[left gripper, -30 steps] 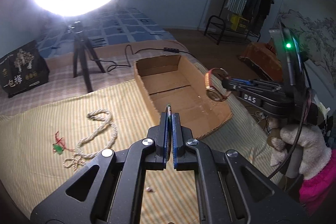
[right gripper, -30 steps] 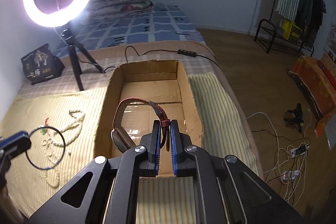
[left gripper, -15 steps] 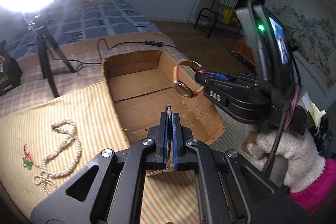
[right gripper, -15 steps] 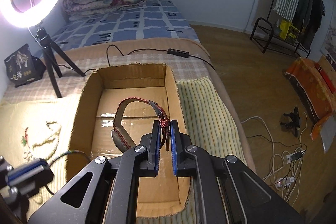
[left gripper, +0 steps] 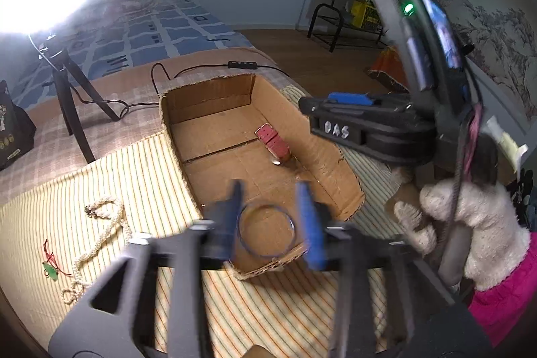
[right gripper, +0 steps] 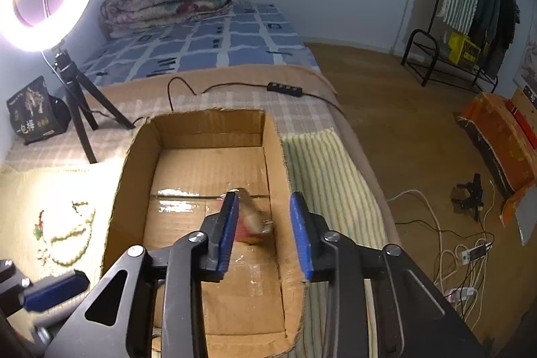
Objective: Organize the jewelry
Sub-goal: 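Open the right tool to drop the watch in the box while the left tool releases the bangle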
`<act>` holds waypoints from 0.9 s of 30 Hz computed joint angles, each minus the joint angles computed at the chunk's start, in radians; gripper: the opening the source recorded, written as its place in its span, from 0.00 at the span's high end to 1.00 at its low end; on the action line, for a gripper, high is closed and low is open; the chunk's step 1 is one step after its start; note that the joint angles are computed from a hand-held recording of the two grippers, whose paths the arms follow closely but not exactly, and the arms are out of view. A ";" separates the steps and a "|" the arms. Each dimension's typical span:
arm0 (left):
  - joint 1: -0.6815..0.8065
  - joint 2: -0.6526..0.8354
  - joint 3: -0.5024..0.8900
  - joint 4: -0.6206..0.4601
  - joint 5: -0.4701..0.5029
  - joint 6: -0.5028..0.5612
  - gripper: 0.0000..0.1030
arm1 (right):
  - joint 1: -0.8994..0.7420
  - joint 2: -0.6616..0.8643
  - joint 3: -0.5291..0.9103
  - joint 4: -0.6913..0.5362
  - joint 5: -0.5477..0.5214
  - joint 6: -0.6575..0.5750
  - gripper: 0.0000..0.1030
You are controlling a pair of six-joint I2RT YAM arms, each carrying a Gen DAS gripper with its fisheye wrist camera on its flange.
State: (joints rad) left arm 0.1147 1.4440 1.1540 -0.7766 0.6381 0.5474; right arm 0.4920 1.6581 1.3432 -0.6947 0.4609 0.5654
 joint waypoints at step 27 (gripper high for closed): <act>0.370 0.001 0.177 -0.280 0.125 0.334 0.49 | 0.199 -0.190 0.007 -0.206 0.213 0.182 0.48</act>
